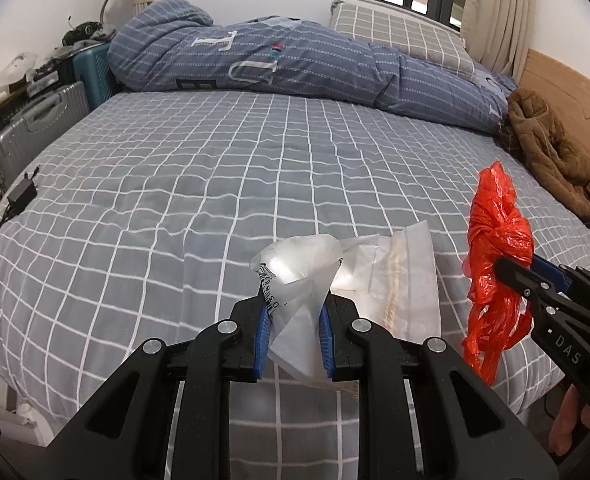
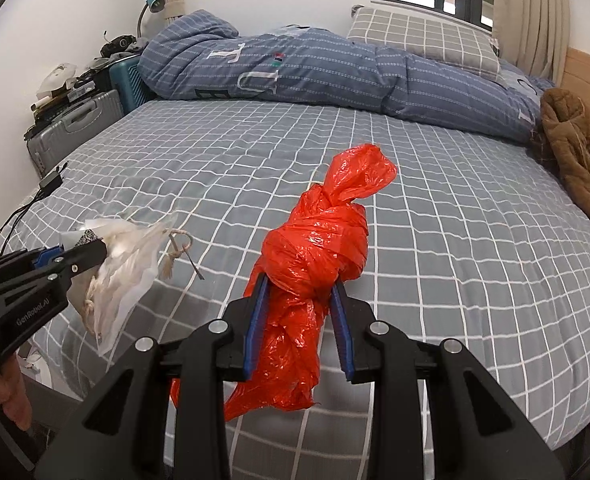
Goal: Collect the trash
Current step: 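Carry the white wrapper and red bag with both grippers over the black bin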
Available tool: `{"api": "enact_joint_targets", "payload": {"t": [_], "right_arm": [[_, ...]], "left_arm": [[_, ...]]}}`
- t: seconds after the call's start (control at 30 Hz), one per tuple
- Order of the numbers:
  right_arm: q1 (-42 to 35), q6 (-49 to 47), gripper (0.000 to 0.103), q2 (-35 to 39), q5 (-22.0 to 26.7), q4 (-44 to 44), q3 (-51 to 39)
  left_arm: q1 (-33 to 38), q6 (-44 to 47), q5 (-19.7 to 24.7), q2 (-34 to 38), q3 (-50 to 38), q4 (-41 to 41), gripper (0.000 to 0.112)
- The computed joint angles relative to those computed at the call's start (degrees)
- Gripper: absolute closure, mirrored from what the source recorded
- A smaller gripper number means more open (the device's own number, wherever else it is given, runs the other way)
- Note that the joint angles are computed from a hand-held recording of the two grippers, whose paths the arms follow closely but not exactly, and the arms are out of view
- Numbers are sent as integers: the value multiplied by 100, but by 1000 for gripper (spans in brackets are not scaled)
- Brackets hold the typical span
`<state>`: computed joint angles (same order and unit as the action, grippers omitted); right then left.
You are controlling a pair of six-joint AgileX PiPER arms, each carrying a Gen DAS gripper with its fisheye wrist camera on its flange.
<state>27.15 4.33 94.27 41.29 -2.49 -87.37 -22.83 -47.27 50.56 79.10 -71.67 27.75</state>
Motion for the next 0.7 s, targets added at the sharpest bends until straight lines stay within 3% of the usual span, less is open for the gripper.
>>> {"api": "enact_joint_targets", "payload": {"t": [0.4, 0.7], "right_arm": [[133, 281, 74, -855, -24, -126, 893], [269, 476, 74, -1653, 50, -110, 1760]], "left_arm": [[-727, -741, 439, -580, 554, 346, 93], [-1702, -1650, 975, -1077, 1066, 653, 93]]}}
